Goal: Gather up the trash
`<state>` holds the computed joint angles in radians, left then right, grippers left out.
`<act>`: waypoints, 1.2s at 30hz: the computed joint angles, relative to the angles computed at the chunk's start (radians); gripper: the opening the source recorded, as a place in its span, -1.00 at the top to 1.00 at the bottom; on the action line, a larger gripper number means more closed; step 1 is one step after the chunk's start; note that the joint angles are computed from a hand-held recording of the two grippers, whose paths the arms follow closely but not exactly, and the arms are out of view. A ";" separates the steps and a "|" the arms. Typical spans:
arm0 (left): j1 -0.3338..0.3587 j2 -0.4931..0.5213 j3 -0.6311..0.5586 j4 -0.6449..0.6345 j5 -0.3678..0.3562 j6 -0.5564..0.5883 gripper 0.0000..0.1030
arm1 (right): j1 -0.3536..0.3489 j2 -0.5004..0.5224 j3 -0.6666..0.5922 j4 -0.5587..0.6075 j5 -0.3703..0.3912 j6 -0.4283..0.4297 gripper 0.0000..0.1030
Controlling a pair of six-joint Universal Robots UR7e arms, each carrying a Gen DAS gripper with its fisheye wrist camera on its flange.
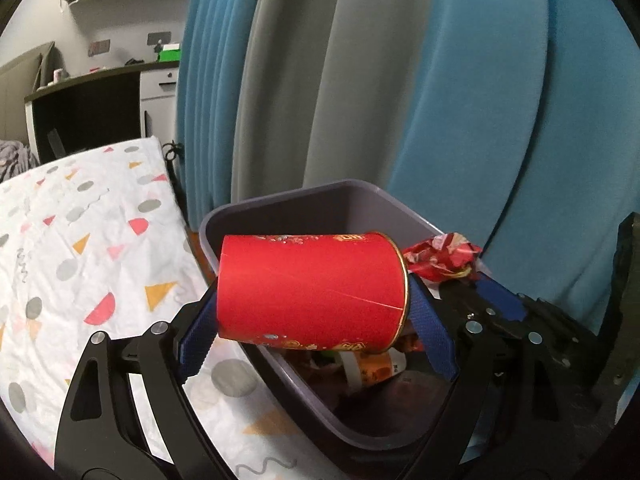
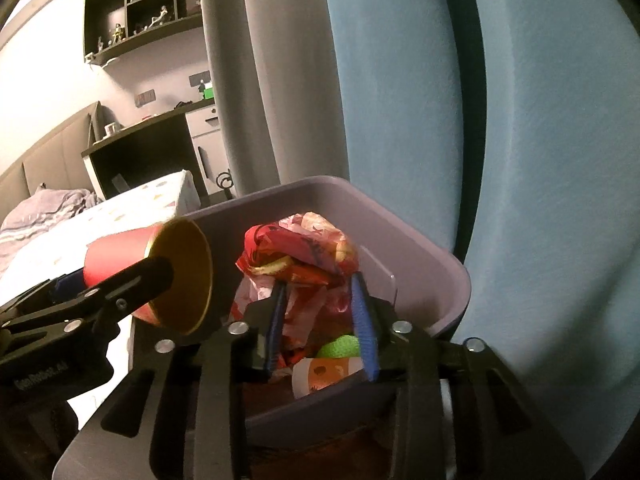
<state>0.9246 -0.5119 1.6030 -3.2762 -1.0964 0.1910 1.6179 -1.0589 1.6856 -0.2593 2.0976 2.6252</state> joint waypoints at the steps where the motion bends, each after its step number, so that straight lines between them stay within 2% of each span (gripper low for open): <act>1: 0.001 0.000 -0.002 0.006 -0.002 -0.007 -0.72 | -0.001 0.003 -0.005 0.004 0.001 -0.002 0.27; 7: 0.013 -0.011 -0.006 0.040 -0.007 -0.053 -0.82 | -0.007 0.002 -0.008 0.008 0.004 -0.004 0.12; 9: 0.019 -0.020 -0.002 0.048 -0.029 -0.073 -0.84 | -0.009 -0.005 -0.001 0.003 0.002 0.004 0.01; 15: 0.023 -0.029 0.004 0.064 -0.080 -0.082 -0.85 | -0.009 -0.022 0.021 -0.013 0.013 0.010 -0.08; 20: 0.017 -0.033 0.013 0.051 -0.075 -0.080 -0.86 | -0.004 -0.039 0.048 -0.033 0.025 0.007 -0.13; 22: 0.009 -0.040 0.032 0.024 -0.048 -0.075 -0.86 | 0.003 -0.043 0.059 -0.050 0.034 -0.008 -0.17; 24: -0.001 -0.050 0.053 0.003 -0.011 -0.069 -0.86 | 0.012 -0.051 0.077 -0.076 0.037 -0.029 -0.30; 28: -0.026 -0.082 0.119 -0.072 0.108 -0.042 -0.86 | 0.039 -0.063 0.111 -0.130 0.054 -0.065 -0.49; 29: -0.032 -0.092 0.142 -0.100 0.136 -0.033 -0.88 | 0.048 -0.066 0.123 -0.148 0.063 -0.073 -0.60; 36: -0.063 -0.210 0.323 -0.217 0.275 0.006 -0.88 | 0.125 -0.067 0.173 -0.228 0.113 -0.094 -0.78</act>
<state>0.8612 -0.7222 1.9265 -3.4932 -0.8210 0.1968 1.7425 -1.1258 1.8586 -0.4869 2.2102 2.5310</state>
